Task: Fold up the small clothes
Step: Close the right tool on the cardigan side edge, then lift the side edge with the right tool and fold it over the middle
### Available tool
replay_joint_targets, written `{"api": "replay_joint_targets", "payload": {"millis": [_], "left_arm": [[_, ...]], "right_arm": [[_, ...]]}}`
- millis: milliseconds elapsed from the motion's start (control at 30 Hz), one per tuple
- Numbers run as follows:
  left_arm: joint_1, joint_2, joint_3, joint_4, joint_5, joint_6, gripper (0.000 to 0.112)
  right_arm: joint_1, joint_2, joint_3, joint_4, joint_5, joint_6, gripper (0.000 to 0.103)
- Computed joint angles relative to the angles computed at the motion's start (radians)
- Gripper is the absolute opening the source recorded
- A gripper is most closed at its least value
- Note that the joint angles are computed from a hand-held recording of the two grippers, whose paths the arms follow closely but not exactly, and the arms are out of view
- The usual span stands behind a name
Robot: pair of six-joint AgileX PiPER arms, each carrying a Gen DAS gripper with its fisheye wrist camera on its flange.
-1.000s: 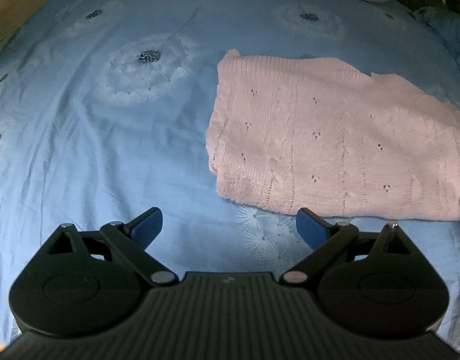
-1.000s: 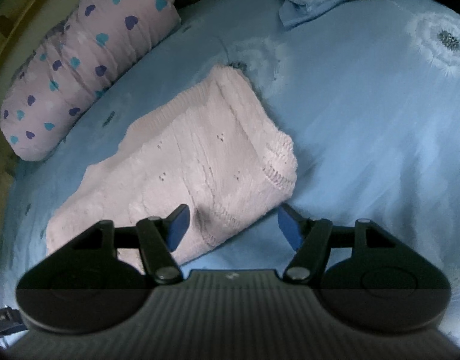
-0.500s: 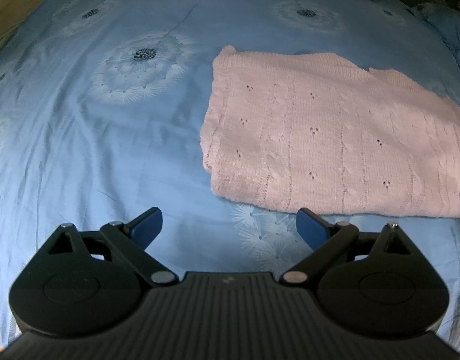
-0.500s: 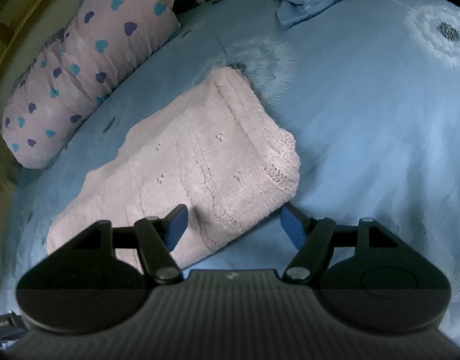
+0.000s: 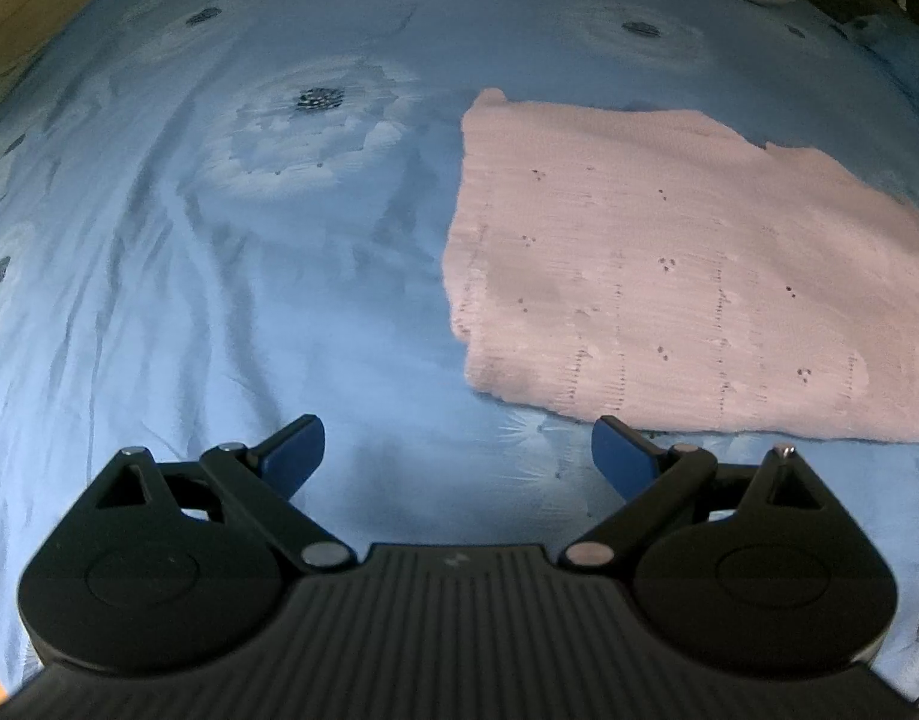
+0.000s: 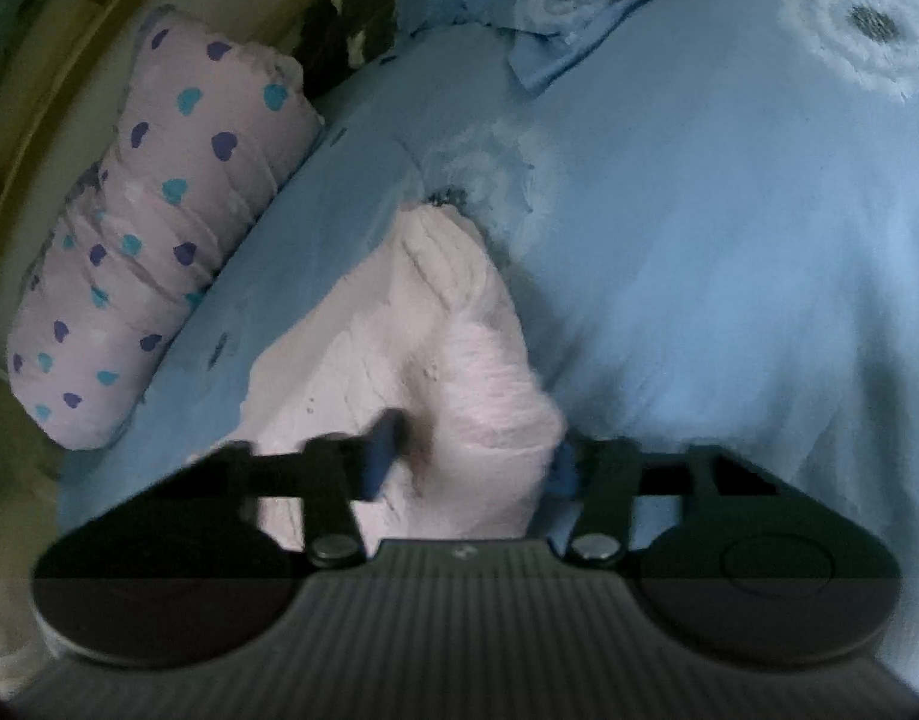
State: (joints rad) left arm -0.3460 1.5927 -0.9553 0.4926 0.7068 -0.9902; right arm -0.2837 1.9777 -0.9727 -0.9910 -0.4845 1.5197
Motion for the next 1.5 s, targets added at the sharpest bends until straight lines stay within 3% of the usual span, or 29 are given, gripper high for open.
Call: {"api": "replay_joint_targets", "payload": {"millis": [133,533,900,1067,1200,1300,1500], "left_arm": [[0.019,-0.005,0.006,0.0,0.008,0.041,0.098],[0.097,-0.049,0.014,-0.038,0.005,0.125,0.098],[0.176,-0.105,0.06,-0.054,-0.026,0.176,0.098],[0.222,-0.114,0.089,-0.071,-0.054,0.201,0.098],[0.253,-0.115,0.114,-0.086,-0.076,0.225,0.098],[0.275,-0.117,0.134,-0.089,-0.095,0.242,0.098],[0.337,-0.127,0.161,-0.122,-0.13,0.289,0.098]], "right_arm": [[0.014,-0.034,0.003,0.017,0.001,-0.097,0.025],[0.081,-0.173,-0.005,-0.029,-0.033,-0.224,0.023],[0.294,-0.247,-0.085,-0.131,0.001,-0.274,0.023],[0.44,-0.194,-0.124,-0.181,0.059,-0.297,0.023],[0.539,-0.096,-0.175,-0.345,0.122,-0.17,0.023],[0.585,-0.049,-0.181,-0.367,0.172,-0.16,0.022],[0.556,-0.034,-0.211,-0.406,0.132,-0.038,0.023]]}}
